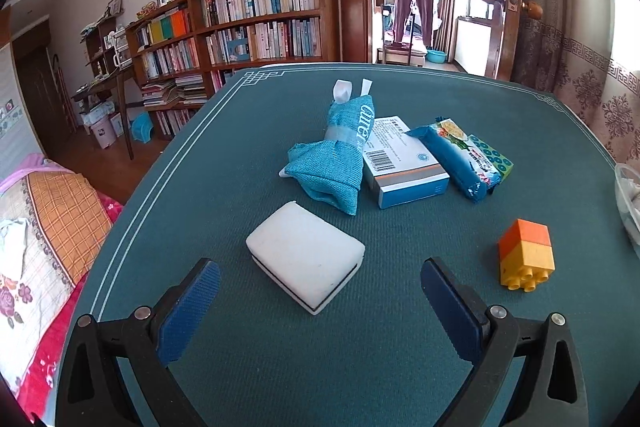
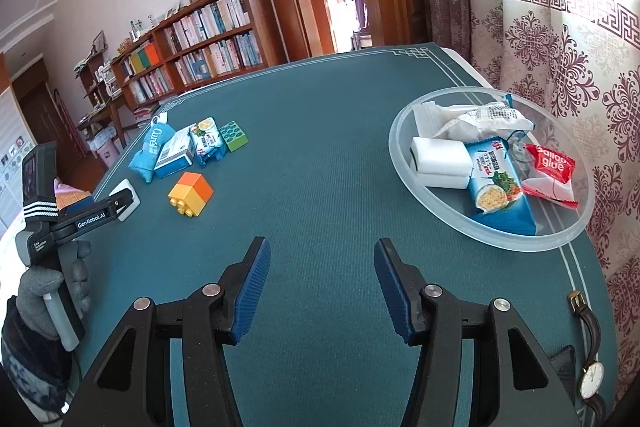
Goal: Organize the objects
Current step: 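Move the left gripper to the white sponge and grasp it, then grasp the orange-yellow toy brick with the right gripper while the left gripper holds the sponge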
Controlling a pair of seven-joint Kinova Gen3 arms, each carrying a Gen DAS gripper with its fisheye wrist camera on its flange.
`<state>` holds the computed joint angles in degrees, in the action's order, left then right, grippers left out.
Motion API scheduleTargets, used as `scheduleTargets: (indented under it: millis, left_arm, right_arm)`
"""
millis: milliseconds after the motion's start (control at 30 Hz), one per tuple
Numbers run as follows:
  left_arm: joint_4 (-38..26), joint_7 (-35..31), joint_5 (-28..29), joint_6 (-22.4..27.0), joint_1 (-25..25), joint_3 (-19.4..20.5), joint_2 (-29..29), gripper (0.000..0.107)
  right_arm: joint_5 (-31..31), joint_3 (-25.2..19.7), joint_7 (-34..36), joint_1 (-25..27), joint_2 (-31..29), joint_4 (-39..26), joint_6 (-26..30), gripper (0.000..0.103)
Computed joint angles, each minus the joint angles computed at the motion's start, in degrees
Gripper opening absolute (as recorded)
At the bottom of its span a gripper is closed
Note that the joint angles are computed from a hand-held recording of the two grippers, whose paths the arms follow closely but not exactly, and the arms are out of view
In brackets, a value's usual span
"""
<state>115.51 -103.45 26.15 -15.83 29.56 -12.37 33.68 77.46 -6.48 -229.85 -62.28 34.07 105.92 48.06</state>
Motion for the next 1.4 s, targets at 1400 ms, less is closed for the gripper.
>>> scheduleTargets:
  millis: [1400]
  left_arm:
    - [1.53,16.79,-25.07,-4.83,-20.96,17.72,0.74,0.071]
  right_arm:
    - [-30.09,10.71,49.72,4.55,18.8,-36.48,-16.56,0.056]
